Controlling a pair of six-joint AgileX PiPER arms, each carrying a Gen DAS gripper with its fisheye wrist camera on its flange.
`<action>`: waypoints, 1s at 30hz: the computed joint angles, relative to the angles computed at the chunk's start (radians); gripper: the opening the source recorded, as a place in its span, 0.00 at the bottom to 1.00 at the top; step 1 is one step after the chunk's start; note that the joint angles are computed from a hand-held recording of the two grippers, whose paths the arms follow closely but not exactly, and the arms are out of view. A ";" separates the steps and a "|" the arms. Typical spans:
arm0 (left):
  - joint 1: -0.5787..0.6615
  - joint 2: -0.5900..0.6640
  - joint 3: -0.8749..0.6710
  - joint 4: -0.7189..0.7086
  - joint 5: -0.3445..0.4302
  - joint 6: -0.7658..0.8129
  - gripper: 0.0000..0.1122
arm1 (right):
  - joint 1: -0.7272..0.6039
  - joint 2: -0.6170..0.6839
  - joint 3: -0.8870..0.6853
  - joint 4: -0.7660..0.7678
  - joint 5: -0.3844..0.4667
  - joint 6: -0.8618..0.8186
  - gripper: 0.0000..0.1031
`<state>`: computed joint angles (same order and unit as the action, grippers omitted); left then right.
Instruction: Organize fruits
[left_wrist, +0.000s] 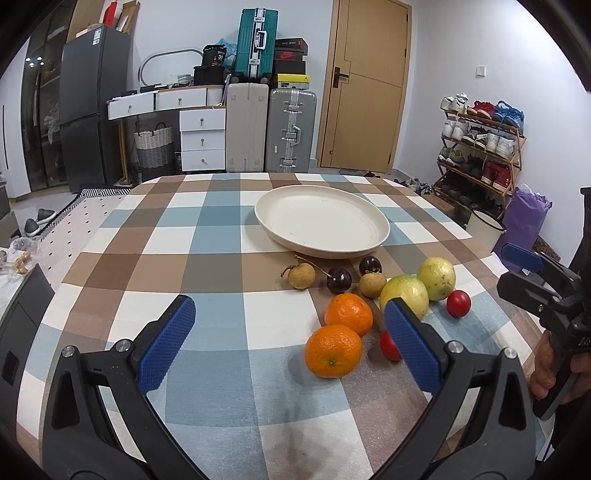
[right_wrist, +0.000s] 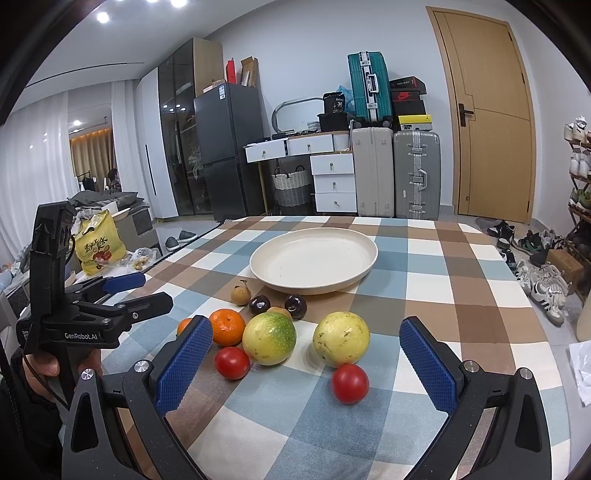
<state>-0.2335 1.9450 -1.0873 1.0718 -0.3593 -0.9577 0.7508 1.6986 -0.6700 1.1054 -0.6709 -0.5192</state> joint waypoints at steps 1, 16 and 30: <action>0.000 0.001 0.000 -0.006 -0.002 0.006 0.91 | 0.001 0.001 -0.001 -0.001 0.000 0.001 1.00; 0.009 0.007 -0.001 0.028 -0.026 -0.010 0.91 | 0.008 -0.003 0.000 0.019 -0.004 -0.012 1.00; 0.003 0.016 -0.020 0.104 -0.006 -0.086 0.91 | -0.001 0.000 -0.028 0.110 0.018 -0.081 1.00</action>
